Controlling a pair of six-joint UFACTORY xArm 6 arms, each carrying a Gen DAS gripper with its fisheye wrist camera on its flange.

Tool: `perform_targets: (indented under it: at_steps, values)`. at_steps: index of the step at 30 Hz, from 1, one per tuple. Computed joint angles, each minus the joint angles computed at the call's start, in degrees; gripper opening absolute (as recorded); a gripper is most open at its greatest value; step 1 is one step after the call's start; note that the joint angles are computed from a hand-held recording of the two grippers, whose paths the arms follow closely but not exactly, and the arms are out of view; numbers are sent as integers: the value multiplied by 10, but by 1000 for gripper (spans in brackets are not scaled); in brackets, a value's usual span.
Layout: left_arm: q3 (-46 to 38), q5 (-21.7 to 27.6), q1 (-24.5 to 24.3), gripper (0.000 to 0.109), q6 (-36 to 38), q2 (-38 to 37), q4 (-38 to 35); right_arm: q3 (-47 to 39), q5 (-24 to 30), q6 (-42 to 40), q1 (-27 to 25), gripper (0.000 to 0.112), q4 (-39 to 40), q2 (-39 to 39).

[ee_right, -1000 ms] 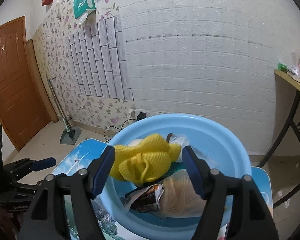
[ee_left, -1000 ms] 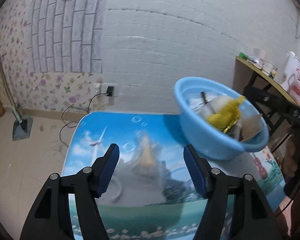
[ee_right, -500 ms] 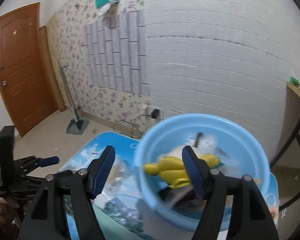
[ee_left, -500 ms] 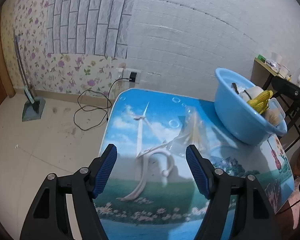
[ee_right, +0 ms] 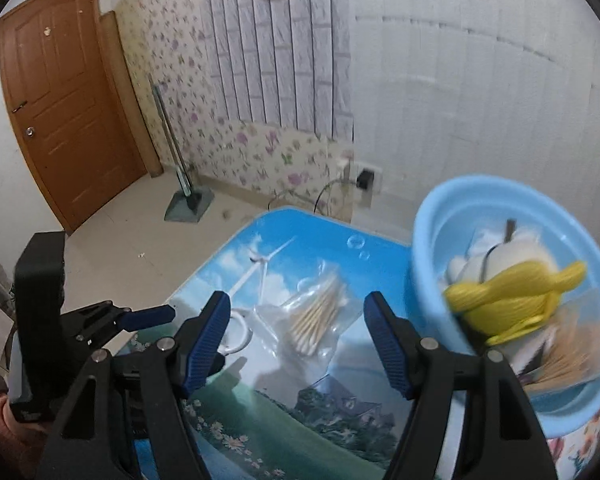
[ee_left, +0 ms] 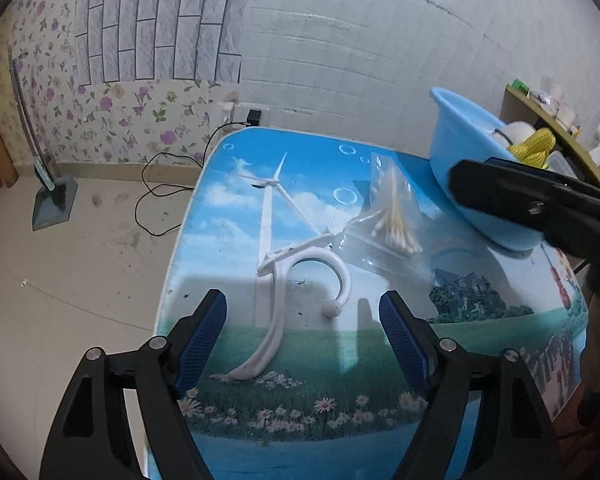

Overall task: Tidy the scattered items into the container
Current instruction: 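Move both grippers back toward the remaining items on the table, then grasp the white plastic hook with the left gripper while the right grasps the cotton swab bag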

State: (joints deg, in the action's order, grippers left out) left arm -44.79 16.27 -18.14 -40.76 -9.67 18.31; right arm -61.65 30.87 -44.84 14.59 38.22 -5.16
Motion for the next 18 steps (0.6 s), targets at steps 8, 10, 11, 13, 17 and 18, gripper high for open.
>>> perform_targets:
  at_steps: [8, 10, 11, 13, 17, 18]
  values:
    - [-44, 11, -2, 79, 4, 40, 36, -21, -3, 67, 13, 69, -64, 45]
    - [-52, 12, -2, 79, 11, 49, 34, -33, 2, 81, 14, 69, -74, 59]
    - [-55, 12, -1, 79, 13, 53, 34, -38, 3, 94, 13, 69, -82, 67]
    - [-57, 9, -1, 79, 20, 58, 34, -50, 4, 119, 13, 69, -96, 81]
    - [-53, -3, 2, 55, 27, 56, 36, -72, 10, 154, 9, 69, -109, 109]
    - [-51, -6, 3, 55, 36, 55, 27, -76, 10, 160, 8, 69, -112, 115]
